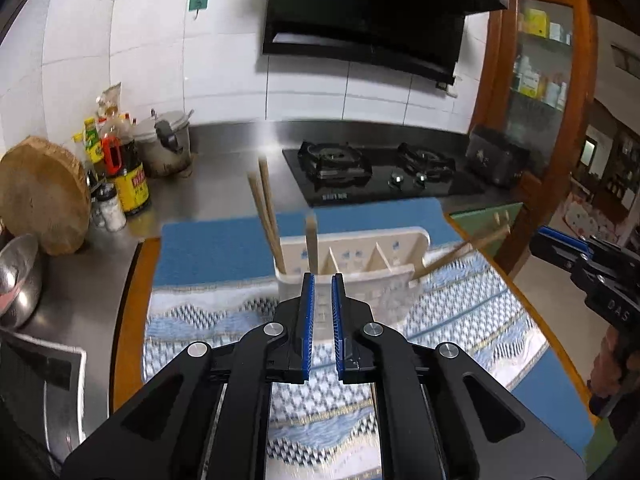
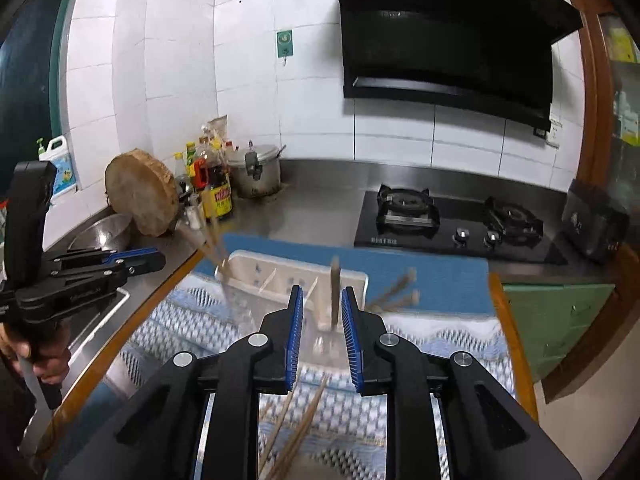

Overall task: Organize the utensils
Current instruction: 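Open both grippers and move them back toward the loose chopsticks, then grasp a chopstick with the left gripper while the right gripper grasps another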

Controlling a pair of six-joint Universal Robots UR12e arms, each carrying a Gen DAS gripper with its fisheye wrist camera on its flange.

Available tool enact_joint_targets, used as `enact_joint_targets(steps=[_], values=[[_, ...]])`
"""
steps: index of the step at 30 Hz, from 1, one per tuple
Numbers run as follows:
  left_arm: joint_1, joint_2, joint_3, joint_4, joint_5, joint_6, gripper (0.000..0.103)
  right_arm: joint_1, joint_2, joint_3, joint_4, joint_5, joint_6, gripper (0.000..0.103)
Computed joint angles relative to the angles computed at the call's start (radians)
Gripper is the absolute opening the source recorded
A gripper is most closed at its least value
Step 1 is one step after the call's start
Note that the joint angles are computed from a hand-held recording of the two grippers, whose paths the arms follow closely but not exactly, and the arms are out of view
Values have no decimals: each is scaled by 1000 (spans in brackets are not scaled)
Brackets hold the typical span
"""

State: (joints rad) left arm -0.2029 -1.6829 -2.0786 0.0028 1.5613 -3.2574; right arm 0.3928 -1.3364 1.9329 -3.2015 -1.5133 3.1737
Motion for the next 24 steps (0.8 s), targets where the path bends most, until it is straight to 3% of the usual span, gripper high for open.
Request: enact_joint_targets(steps=[9, 14, 24], values=[[-5, 12, -71, -66, -25, -34, 9, 14, -33, 108, 25, -14, 84, 20], [-14, 10, -99, -96, -22, -40, 9, 40, -29, 140, 49, -67, 88, 20], [-22, 2, -142, -154, -49, -56, 9, 52, -13, 180, 116, -5, 195, 20]])
